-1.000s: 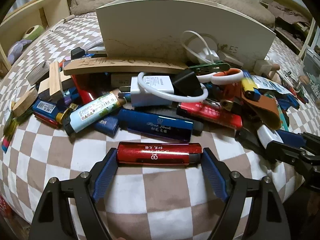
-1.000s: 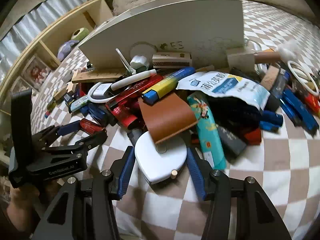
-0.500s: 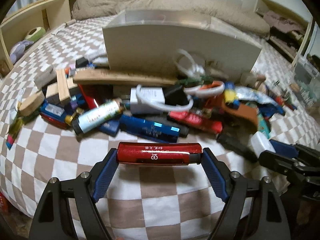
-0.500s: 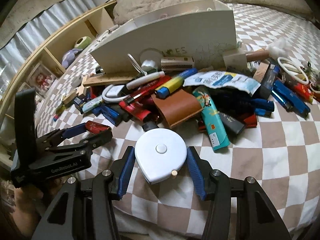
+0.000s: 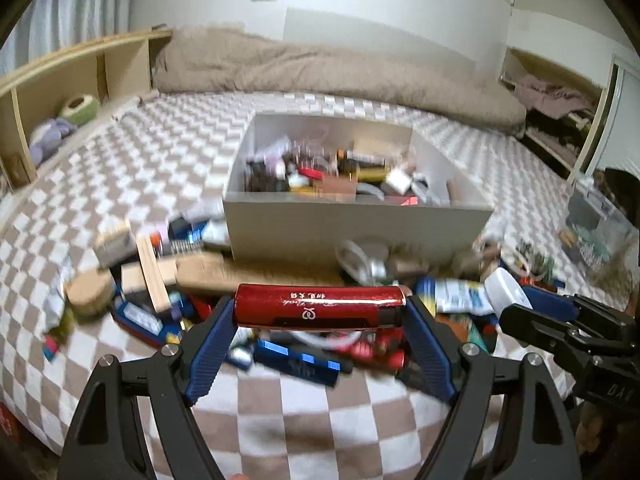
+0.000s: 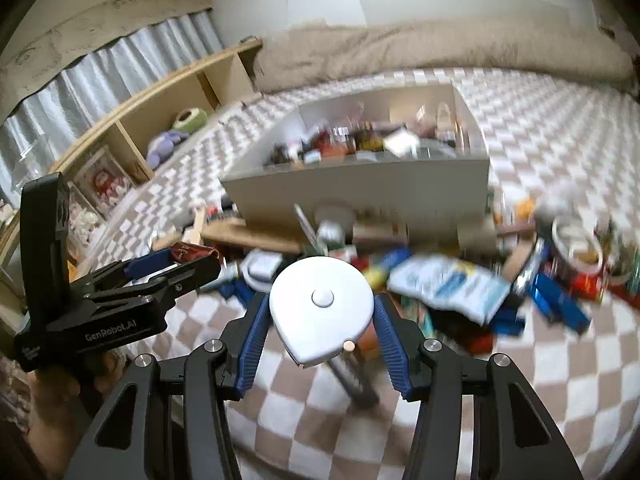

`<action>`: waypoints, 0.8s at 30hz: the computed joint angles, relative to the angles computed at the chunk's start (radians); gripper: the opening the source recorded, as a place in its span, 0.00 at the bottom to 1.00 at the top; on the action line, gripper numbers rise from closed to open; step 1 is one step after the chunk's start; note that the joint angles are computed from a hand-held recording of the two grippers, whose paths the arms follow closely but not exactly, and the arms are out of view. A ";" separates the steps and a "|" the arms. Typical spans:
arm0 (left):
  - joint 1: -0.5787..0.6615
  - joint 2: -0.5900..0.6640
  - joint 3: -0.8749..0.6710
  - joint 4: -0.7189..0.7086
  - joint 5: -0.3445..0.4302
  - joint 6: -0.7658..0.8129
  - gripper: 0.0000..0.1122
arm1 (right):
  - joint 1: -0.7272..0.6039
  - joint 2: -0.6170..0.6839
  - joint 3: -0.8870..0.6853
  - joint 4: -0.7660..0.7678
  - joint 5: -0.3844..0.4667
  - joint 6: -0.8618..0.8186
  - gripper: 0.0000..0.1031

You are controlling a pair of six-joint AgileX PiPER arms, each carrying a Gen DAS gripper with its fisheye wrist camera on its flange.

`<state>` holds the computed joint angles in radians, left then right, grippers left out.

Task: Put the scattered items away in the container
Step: 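Lift the red case and white tape measure over the box with both tools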

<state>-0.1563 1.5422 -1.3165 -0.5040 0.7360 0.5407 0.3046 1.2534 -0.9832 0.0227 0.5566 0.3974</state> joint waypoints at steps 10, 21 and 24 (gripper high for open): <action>-0.024 0.074 -0.222 0.007 0.011 -0.034 0.74 | -0.064 0.055 -0.194 -0.028 0.023 -0.078 0.52; -0.023 0.273 -0.534 0.033 0.087 -0.131 0.74 | -0.184 0.237 -0.444 0.085 0.081 -0.243 0.52; -0.016 0.323 -0.609 0.045 0.114 -0.158 0.74 | -0.202 0.312 -0.523 0.109 0.109 -0.262 0.52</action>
<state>-0.1722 1.8647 -1.9253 -0.4593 0.8501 0.3827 0.1023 1.5654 -1.5066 0.1318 0.6659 0.1359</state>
